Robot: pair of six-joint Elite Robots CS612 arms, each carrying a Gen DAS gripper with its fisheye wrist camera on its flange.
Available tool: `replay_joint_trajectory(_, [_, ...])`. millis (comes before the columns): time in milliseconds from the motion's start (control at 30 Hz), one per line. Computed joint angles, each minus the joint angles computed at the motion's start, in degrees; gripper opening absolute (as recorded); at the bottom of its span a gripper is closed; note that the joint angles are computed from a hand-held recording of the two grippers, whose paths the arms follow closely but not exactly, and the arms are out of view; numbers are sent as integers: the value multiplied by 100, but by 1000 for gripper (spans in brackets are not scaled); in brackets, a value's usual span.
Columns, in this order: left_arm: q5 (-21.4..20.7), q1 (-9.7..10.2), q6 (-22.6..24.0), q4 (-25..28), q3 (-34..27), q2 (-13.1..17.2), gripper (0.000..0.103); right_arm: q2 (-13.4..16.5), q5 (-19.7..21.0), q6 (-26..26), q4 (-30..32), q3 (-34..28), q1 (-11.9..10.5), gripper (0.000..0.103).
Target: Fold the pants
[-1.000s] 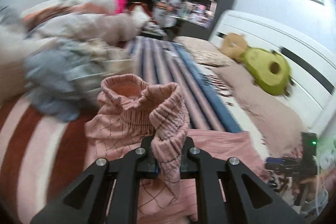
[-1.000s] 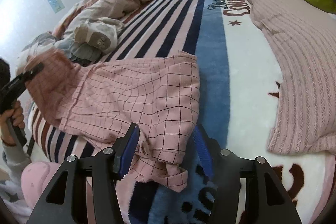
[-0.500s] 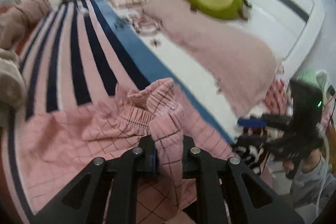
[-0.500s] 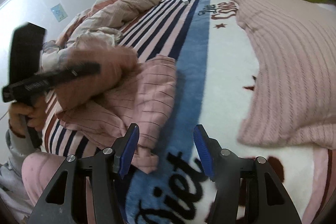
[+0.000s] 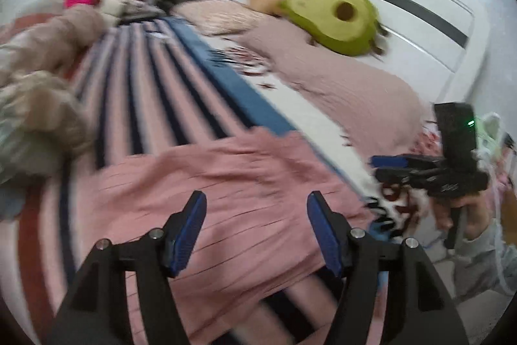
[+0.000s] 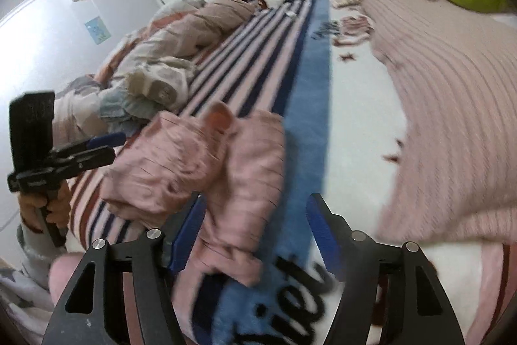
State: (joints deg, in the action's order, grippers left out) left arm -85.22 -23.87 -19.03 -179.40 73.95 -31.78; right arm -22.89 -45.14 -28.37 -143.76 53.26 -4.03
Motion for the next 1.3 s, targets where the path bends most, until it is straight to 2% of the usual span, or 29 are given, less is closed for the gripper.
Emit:
replay_joint_trajectory(100, [200, 73, -334, -288, 435, -132, 60, 83, 68, -99, 219, -212, 110, 65])
replay_joint_trajectory(200, [207, 147, -561, -448, 695, -154, 60, 258, 44, -281, 745, -586, 278, 65])
replay_joint_trajectory(267, [153, 188, -651, -546, 827, -145, 60, 375, -83, -310, 984, -805, 369, 65])
replay_joint_trajectory(333, [37, 221, -710, -635, 871, -93, 60, 522, -375, -226, 1038, -1045, 473, 65])
replay_joint_trajectory(367, [-61, 241, -715, -700, 903, -72, 59, 570, -465, -210, 1040, -1116, 503, 61])
replay_joint_trajectory(400, [-153, 251, -696, -725, 910, -47, 50, 622, -542, -209, 1072, -1204, 542, 51])
replay_joint_trajectory(433, [-217, 249, -650, -696, 891, -24, 39, 626, -556, -240, 1074, -1210, 556, 22])
replay_joint_trajectory(500, [-216, 236, -514, -638, 895, -11, 32, 574, -690, -223, 836, -1096, 589, 18])
replay_joint_trajectory(533, [-235, 234, -449, -681, 914, -10, 32, 514, -707, -142, 525, -953, 586, 10])
replay_joint_trajectory(600, [-308, 238, -406, -828, 948, -16, 32, 397, -617, 13, 114, -732, 544, 9])
replay_joint_trajectory(700, [-467, 251, -337, -1023, 930, -16, 32, 228, -464, 315, -393, -454, 451, 9])
replay_joint_trajectory(800, [-650, 243, -169, -1086, 937, -39, 32, 26, -735, 392, -853, -114, 396, 9])
replay_joint_trajectory(867, [-735, 230, -129, -914, 880, -31, 32, -34, -910, 465, -891, 1, 354, 9])
replay_joint_trajectory(933, [-730, 208, -92, -733, 828, -17, 33, -25, -1102, 433, -599, -1, 315, 10])
replay_joint_trajectory(1000, [-635, 178, -37, -562, 778, -19, 33, 47, -1247, 292, -34, -110, 302, 18])
replay_joint_trajectory(1033, [-601, 167, -16, -548, 783, -31, 34, 72, -1348, 218, 150, -131, 305, 28])
replay_joint_trajectory(1067, [-562, 163, -18, -565, 797, -54, 35, 77, -1385, 197, 169, -130, 298, 41])
replay_joint_trajectory(1100, [-522, 164, -48, -617, 809, -74, 38, 65, -1419, 251, -23, -74, 286, 45])
replay_joint_trajectory(1133, [-490, 178, -96, -701, 824, -91, 41, 54, -1398, 292, -172, -40, 268, 48])
replay_joint_trajectory(1300, [-84, 183, -233, -895, 647, -86, 42, 79, -988, 558, -852, -211, 218, 49])
